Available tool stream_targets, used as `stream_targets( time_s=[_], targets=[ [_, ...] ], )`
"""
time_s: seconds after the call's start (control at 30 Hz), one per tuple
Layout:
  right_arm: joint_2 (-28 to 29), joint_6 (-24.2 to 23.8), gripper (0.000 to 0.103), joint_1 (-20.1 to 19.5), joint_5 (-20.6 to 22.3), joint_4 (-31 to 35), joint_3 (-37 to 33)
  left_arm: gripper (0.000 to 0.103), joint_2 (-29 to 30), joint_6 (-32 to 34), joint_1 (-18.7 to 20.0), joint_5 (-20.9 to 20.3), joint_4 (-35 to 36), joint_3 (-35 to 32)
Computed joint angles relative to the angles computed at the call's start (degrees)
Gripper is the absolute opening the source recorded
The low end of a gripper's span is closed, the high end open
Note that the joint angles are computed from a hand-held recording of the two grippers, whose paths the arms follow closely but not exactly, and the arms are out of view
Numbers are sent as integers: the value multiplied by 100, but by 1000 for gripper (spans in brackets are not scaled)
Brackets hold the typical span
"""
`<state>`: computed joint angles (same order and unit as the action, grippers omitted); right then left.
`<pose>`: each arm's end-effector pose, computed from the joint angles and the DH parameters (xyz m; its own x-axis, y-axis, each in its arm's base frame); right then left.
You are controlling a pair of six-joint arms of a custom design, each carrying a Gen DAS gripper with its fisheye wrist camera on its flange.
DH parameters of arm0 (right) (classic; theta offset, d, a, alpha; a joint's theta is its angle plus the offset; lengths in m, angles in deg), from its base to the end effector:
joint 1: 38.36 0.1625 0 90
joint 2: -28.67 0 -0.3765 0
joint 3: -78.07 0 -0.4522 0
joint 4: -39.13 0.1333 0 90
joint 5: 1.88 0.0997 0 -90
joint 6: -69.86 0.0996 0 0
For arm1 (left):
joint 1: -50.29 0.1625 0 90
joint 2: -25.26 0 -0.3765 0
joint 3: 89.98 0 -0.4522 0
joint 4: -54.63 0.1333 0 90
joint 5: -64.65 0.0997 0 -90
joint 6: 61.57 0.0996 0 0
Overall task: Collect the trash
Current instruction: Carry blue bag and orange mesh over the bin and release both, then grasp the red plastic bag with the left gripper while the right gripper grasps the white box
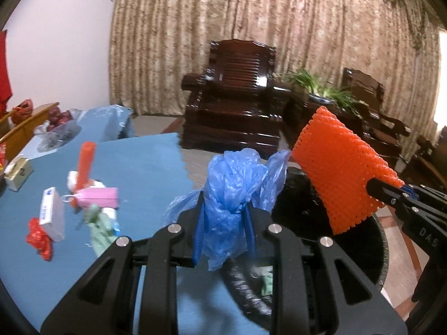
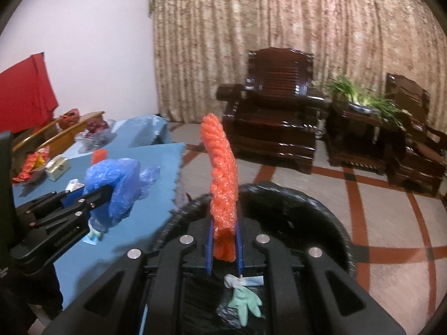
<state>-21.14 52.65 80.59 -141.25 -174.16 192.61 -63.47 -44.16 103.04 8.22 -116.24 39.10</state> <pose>0.3135 -0.4475 0.0924 -0.7690 0.1051 0.6306 -0.5025 0.5104 -0.6979 -0.1422 -0.4982 0.2478 -0.7027 0.3894 -0.5955 0.7026 0.5120 -0.4942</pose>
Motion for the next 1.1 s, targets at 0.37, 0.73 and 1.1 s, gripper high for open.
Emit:
stream_targets(
  time_s=[0.37, 0.73, 1.1],
  targets=[
    [-290, 288, 13, -298, -339, -94, 442, 24, 713, 16, -65, -430, -28, -112],
    [-363, 566, 50, -454, -515, -120, 668, 59, 917, 79, 17, -766, 170, -213],
    [-170, 239, 97, -316, -495, -496, 454, 89, 303, 424, 142, -288, -4, -23]
  ],
)
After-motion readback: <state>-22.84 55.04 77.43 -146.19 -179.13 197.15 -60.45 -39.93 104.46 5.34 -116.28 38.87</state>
